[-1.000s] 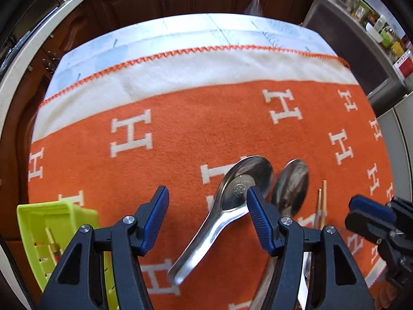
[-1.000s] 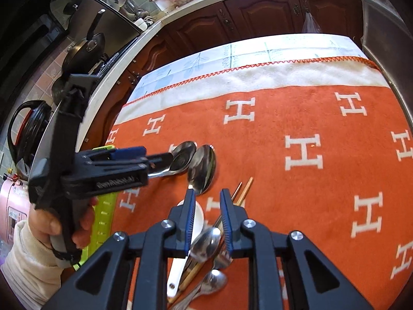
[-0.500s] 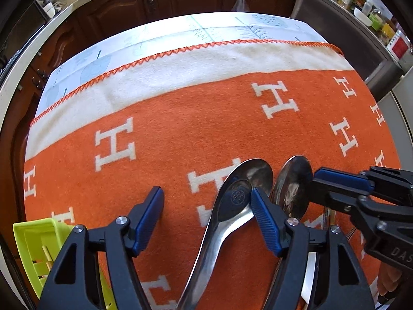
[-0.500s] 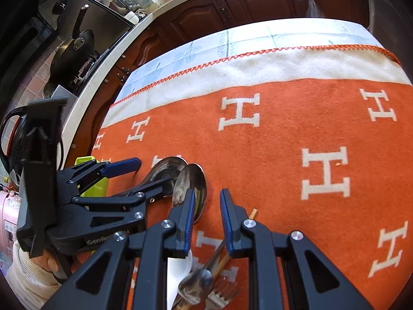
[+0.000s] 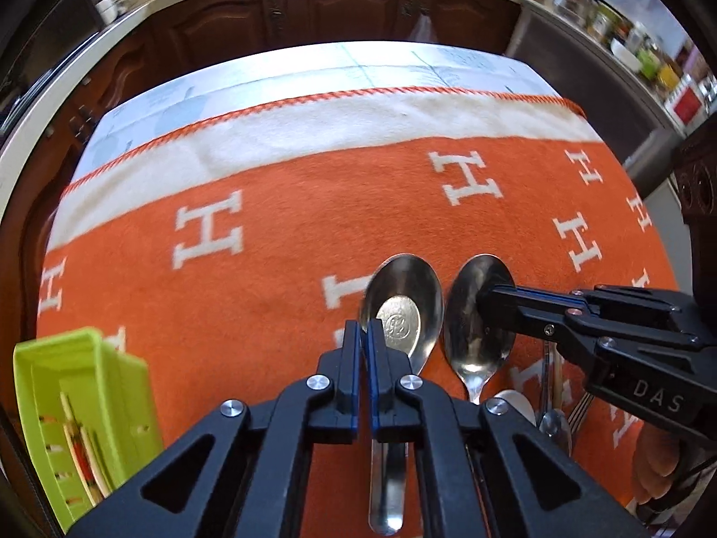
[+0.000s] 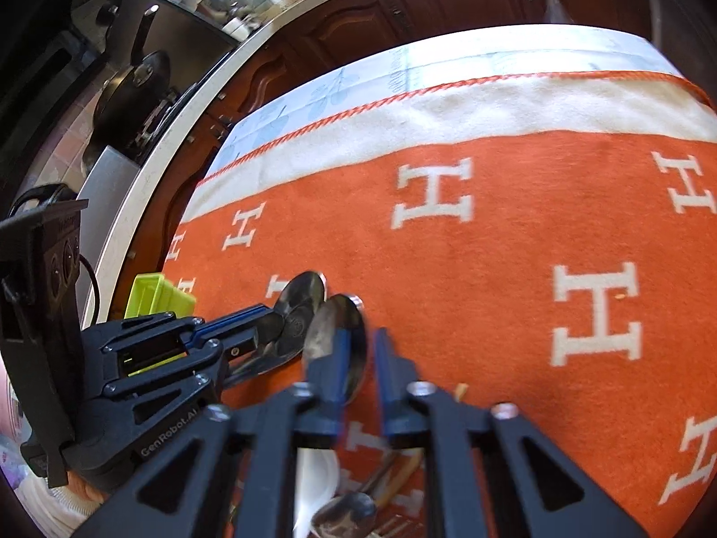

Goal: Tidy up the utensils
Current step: 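Carry the left tool's spoon into the tray and open while the right tool does likewise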

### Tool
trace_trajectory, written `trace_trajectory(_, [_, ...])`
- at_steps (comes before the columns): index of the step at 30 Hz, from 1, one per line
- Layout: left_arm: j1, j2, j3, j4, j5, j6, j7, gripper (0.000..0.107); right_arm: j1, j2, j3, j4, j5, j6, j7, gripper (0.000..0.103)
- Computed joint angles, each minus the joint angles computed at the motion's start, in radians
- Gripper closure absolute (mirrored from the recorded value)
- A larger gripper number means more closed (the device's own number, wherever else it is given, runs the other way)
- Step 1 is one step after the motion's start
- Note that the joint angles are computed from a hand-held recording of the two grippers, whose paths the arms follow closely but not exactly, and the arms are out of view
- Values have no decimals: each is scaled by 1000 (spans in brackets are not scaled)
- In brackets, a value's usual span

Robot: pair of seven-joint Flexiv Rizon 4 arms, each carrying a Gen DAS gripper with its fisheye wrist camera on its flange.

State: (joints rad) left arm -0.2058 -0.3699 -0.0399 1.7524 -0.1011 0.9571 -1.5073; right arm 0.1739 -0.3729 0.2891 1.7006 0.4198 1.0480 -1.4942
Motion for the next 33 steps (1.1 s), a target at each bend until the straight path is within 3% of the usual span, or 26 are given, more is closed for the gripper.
trace_trajectory(12, [50, 183, 6, 191, -101, 106, 10, 107, 25, 18, 20, -2, 2, 79, 9, 101])
trace_trajectory(20, [62, 354, 23, 322, -169, 154, 46, 107, 29, 79, 55, 6, 52, 90, -57, 101])
trace_trajectory(24, [79, 451, 46, 370, -91, 155, -20, 107, 31, 112, 71, -19, 129, 62, -114, 100])
trace_trajectory(28, [145, 541, 51, 388, 79, 95, -176, 107, 45, 139, 72, -57, 213, 17, -170, 100])
trace_trajectory(33, [196, 607, 69, 441, 140, 54, -224, 107, 116, 153, 55, -73, 207, 19, -171, 100])
